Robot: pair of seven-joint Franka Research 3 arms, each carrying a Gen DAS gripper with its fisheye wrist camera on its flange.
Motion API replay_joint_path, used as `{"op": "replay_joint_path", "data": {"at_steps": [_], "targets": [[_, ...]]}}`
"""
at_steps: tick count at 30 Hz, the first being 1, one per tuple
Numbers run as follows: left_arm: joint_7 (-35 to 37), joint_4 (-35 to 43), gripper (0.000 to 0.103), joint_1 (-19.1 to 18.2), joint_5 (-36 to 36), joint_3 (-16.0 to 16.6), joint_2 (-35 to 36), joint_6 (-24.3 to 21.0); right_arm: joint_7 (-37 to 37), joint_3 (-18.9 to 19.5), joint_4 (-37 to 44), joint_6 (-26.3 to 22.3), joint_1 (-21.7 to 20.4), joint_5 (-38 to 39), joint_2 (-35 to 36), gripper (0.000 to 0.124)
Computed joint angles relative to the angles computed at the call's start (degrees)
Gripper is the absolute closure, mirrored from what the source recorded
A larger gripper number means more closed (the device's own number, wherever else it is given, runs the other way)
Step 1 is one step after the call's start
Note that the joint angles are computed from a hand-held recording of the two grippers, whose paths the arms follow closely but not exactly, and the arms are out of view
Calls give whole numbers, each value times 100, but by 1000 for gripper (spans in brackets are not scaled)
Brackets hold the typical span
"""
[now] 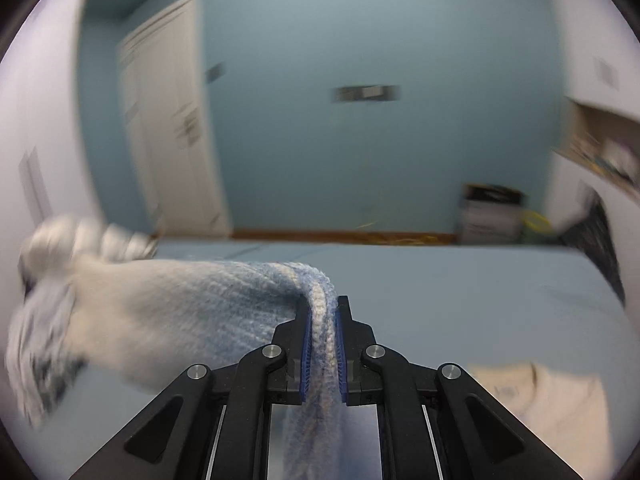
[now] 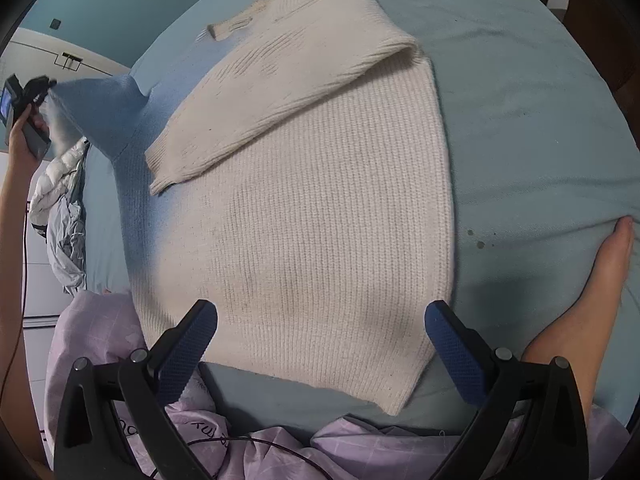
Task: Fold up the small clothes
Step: 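Grasp the blue sleeve cuff with the left tool and lift it, then fold the blue sleeve across the sweater body and open the left tool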
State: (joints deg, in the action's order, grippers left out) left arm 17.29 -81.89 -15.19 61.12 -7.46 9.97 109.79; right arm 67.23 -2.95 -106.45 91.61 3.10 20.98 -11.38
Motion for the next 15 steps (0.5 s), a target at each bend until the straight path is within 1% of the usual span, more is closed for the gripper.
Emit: {"op": "replay_joint_path", "data": {"at_steps": [2,3,4,5,6,7,8,9,10,11,12,15], "targets": [[367,-118,93,-202,173,-176,112,385,-36,11,3,27,9,-28,12,22],[588,-162,92,-287,102,-246,183,540,-41,16,5,39,13,-47,16,22],[958,-186,89,-377,-171,-383,347,895,-39,19,-1,56,14,-61,23,22],[1050,-369,89,-455,-403,-334,354,1301,-14,24,-4,66,15,-67,36,22],[909,-748,89,-393,-718,-485,308,2026,5,19,7,63,13,-65,56,22],[696,-1060,89,-404,-934,-487,243,2496,38,18,23,71,10,-60,82,22],[558,-1237,89,-414,-1358,-541,287,2849,84,20,60,76,7,-72,119,22],[650,-1293,89,-404,-1823,-586,343,2998,128,26,72,93,7,-86,129,22],[885,-1297,89,-373,-2487,-696,462,3110,158,27,78,111,5,-90,140,22],[1020,-1211,89,-420,-2798,-727,562,3062,182,28,83,109,7,-92,152,22],[1116,-1087,89,-512,-2968,-733,646,2937,207,34,96,95,14,-91,165,22],[1381,-550,89,-876,-2970,-662,774,2412,192,37,94,50,27,-103,179,22]]}}
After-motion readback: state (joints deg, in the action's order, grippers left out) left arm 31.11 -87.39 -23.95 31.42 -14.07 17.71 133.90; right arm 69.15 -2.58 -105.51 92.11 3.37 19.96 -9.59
